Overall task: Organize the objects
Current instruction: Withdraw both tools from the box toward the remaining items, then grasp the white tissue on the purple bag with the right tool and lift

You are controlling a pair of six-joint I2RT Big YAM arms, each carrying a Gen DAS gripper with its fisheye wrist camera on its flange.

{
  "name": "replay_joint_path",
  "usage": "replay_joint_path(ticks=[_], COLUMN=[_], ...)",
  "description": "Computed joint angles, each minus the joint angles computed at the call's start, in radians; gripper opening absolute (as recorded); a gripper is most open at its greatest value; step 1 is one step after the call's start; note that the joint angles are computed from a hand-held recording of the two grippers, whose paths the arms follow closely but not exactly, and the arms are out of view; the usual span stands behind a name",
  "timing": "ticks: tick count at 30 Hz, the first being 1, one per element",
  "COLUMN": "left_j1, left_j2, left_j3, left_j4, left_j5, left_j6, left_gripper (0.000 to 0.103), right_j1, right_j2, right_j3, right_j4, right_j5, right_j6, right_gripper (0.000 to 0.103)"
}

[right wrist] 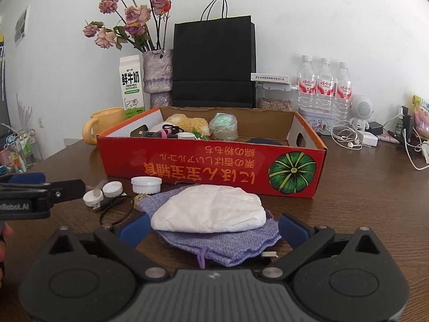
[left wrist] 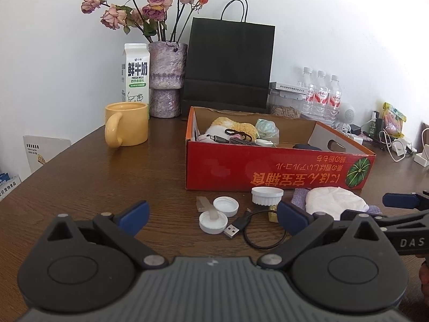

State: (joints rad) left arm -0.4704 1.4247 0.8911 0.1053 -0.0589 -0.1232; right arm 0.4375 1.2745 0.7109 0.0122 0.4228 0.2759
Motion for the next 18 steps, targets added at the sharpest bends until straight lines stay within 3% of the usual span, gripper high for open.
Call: replay_joint_path(ticks=[5,9,15,18], left_j1=[0.016,0.027,0.03,0.031], left_j2=[0.006,0.011,0.014,0.015], left_j3=[0.01,0.017,0.022,0.025], left_j4=[-0.022,-0.038,-0.047,-0.056], left_j5=[0.031,0.062,0.068,0.064], left_j6=[-0.031,-0.055,-0.063,-0.072], left_gripper=[0.103,0.103,0.103,0.103], right_j1=[-0.032,-0.066,-0.074,-0.077], right_j2=[0.105,0.16,0.161,0.152], right_j3=[0.109,0.178,0.172,0.16], right_j4=[-0.055,-0.151,-0.137,-0.117], right_j5=[-0.042,-0.13,-0.139,-0.145], right_j6=[-0.01,0.005,0.016,0.021], right_gripper=[0.102,0.103,0.103,0.098])
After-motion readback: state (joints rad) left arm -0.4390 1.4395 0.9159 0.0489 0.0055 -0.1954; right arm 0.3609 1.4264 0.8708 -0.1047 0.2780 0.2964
